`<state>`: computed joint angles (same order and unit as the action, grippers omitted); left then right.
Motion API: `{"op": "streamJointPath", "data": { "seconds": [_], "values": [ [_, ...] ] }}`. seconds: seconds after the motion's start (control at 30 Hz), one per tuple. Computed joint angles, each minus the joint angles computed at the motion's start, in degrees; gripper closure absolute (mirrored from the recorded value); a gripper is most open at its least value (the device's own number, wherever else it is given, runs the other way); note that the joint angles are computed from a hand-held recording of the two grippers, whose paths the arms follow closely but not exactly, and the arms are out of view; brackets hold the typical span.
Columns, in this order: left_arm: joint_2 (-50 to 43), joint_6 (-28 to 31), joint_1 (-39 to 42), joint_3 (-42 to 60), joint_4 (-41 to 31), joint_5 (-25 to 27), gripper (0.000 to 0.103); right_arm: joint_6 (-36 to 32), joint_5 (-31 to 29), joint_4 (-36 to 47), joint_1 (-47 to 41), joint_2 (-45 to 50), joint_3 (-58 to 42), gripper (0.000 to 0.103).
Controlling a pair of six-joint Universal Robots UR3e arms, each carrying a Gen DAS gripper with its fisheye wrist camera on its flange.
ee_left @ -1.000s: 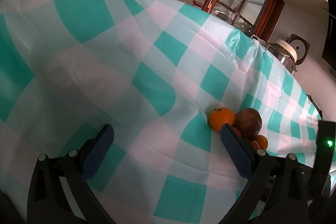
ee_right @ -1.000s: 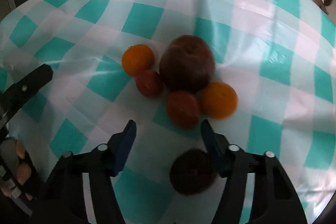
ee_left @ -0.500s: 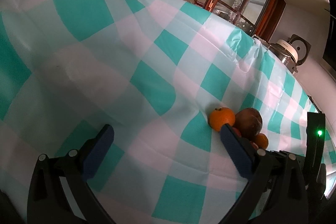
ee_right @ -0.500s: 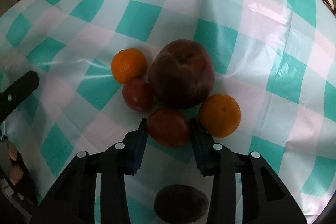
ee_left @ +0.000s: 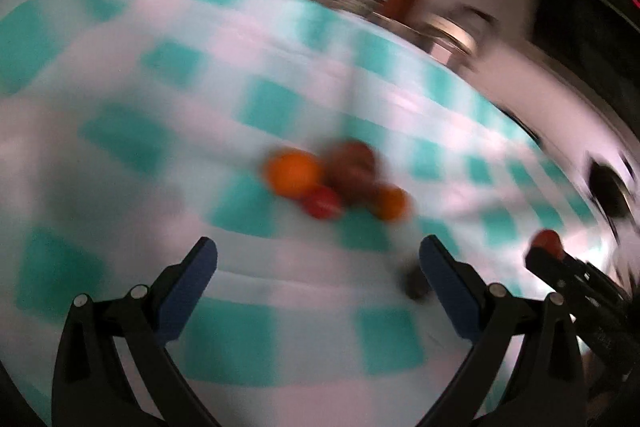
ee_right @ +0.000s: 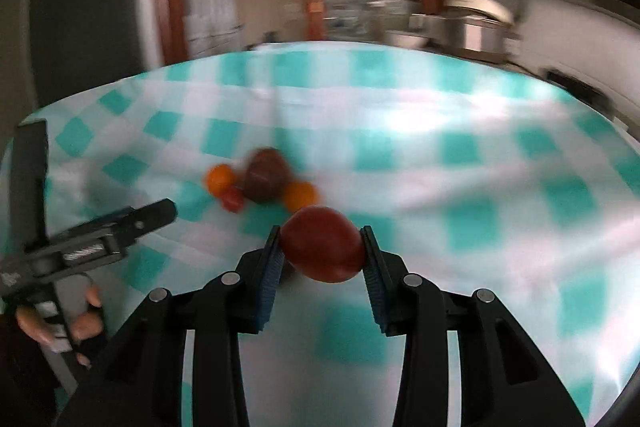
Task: Organize fruits
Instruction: 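Grasp the red plum tomato with the right tool, then grasp the last dark brown round fruit with the left tool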
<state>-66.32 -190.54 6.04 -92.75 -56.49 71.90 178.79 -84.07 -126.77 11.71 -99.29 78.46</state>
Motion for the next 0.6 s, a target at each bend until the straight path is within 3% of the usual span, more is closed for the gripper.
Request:
{"op": "streamJointPath", "data": {
  "seconds": [0.03,0.13,0.23,0.27,0.3,0.37,0.57,0.6],
  "values": [
    [-2.08,0.32,-3.83,1.56,0.63,1.48,0.002,1.69,-1.14,0.28,-0.32,-3.9,3.51,0.064],
    [-9.35,-2.0,-14.41,6.63,2.88,9.8,0.002,3.91,4.64,-1.28,-7.03,-11.03,13.34,0.064],
    [-18.61,-5.38,-20.55,15.31,-1.33,15.59,0.003,4.96,7.88,-0.14,-10.54,-14.38,16.77,0.064],
    [-22.29,-6.51,-22.4,19.0,-3.81,18.09,0.007,5.08,8.73,-0.56,-11.19,-14.78,17.28,0.064],
    [-24.42,-6.65,-23.07,21.41,-5.85,19.17,0.017,5.33,9.97,-1.3,-11.68,-15.06,17.96,0.064],
    [-27.64,-6.81,-23.54,25.14,-8.37,19.81,0.024,5.29,12.37,-1.74,-12.97,-16.32,19.76,0.064],
    [-34.57,-4.99,-26.86,33.32,-11.52,23.34,0.028,6.12,15.14,-1.4,-14.13,-17.06,20.82,0.064],
    [-35.79,-4.47,-27.51,35.05,-12.98,23.97,0.037,6.2,15.01,-1.37,-14.09,-17.21,20.94,0.064]
  ]
}}
